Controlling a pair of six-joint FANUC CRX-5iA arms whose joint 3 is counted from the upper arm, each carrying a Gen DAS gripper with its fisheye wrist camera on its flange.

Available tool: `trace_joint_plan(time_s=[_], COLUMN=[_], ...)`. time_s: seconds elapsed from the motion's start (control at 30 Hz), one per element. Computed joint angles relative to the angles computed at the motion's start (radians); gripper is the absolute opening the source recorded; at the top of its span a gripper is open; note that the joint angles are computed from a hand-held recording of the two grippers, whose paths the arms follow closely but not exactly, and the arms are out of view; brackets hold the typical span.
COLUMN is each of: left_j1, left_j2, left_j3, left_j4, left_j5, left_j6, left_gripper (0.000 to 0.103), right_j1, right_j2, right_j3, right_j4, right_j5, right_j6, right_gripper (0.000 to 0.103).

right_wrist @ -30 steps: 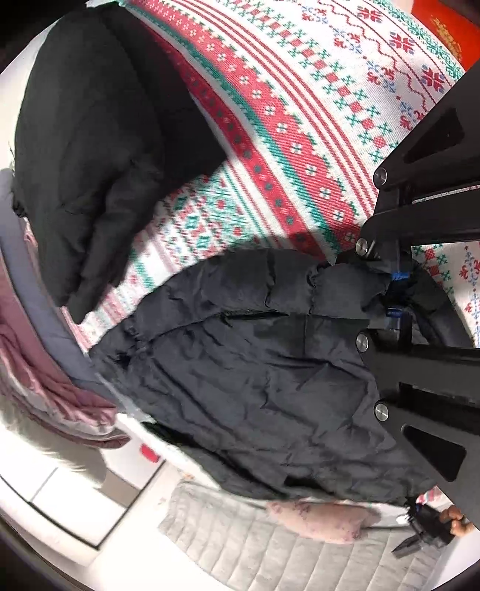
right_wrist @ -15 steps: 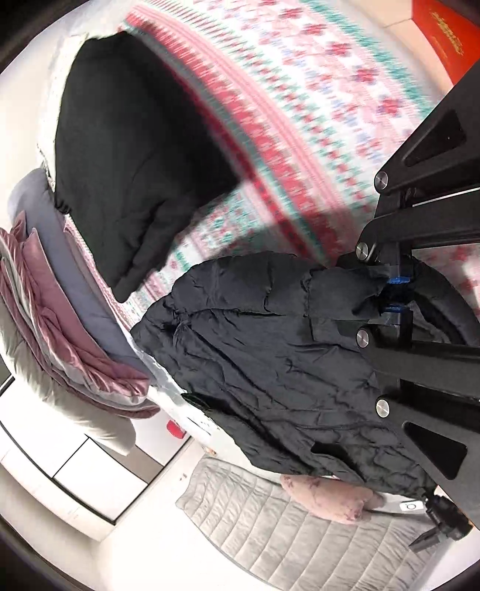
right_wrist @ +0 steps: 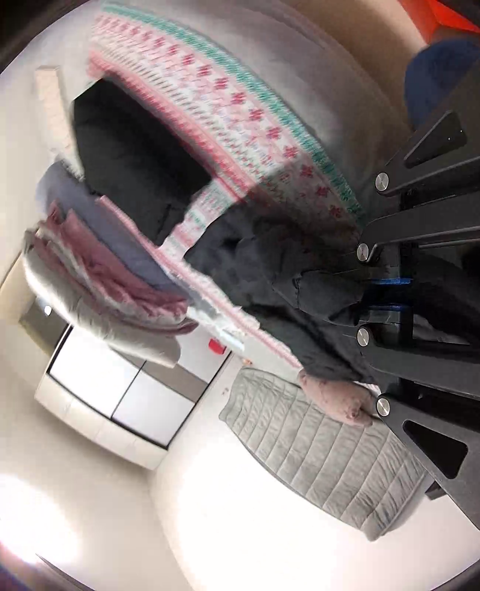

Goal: Fold large clothes

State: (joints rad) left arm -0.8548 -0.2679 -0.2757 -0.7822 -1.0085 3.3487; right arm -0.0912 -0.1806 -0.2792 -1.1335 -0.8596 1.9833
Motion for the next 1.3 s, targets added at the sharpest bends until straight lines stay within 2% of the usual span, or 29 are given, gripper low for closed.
trace_joint_plan(time_s=[0.03,0.13,0.2,0.4,0.5,0.63,0.77,0.83,0.9,0.93,1.0,1.03,1.07,1.13,1.2,1.23,1.27,1.3], left_j1=[0.007,0.109,0.143,0.201,0.251,0.327,0.449,0.515,0.584,0.618,0.67,0.702,0.721,0.766,0.802,0.813,0.816,0.811], left_j2=[-0.004,-0.034,-0.044,-0.068,-0.057,0.012,0.095,0.147,0.224,0.268,0.343,0.39,0.415,0.464,0.487,0.484,0.478,0.474], left_j3=[-0.008,-0.061,-0.074,-0.047,-0.012,0.073,0.139,0.176,0.226,0.244,0.262,0.263,0.256,0.218,0.19,0.183,0.185,0.202], left_j4=[0.006,0.093,0.119,0.117,0.115,0.133,0.239,0.293,0.354,0.4,0.486,0.552,0.599,0.714,0.789,0.787,0.748,0.68], left_j5=[0.009,0.146,0.184,0.207,0.243,0.269,0.338,0.367,0.391,0.408,0.43,0.449,0.47,0.526,0.531,0.531,0.528,0.506], left_j6=[-0.003,-0.058,-0.064,-0.074,-0.08,-0.108,-0.184,-0.212,-0.263,-0.305,-0.375,-0.428,-0.471,-0.568,-0.612,-0.597,-0.563,-0.522], left_gripper=[0.008,0.008,0.008,0.008,0.008,0.008,0.008,0.008,0.009,0.011,0.016,0.025,0.034,0.039,0.039,0.04,0.048,0.055], right_j1=[0.008,0.051,0.037,-0.027,-0.001,0.034,0.076,0.106,0.154,0.173,0.232,0.247,0.256,0.24,0.196,0.173,0.158,0.157], right_j2=[0.006,0.037,0.05,0.093,0.141,0.237,0.356,0.426,0.503,0.532,0.627,0.671,0.732,0.832,0.917,0.921,0.907,0.882], right_j3=[0.005,0.019,0.021,0.107,0.195,0.315,0.452,0.533,0.622,0.652,0.743,0.783,0.839,0.929,1.014,1.01,0.984,0.95], right_j4=[0.01,0.063,0.019,-0.141,-0.151,-0.177,-0.176,-0.145,-0.038,0.016,0.219,0.282,0.339,0.33,0.276,0.234,0.212,0.242], right_j5=[0.005,0.029,0.005,-0.057,-0.027,-0.003,0.031,0.071,0.139,0.164,0.209,0.205,0.178,0.1,-0.018,-0.013,0.029,0.087], right_j6=[-0.01,-0.075,-0.049,0.032,-0.008,-0.075,-0.177,-0.247,-0.382,-0.436,-0.632,-0.696,-0.762,-0.798,-0.849,-0.843,-0.827,-0.817], right_gripper=[0.006,0.006,0.006,0.006,0.006,0.006,0.007,0.007,0.008,0.009,0.013,0.014,0.02,0.028,0.032,0.032,0.035,0.044])
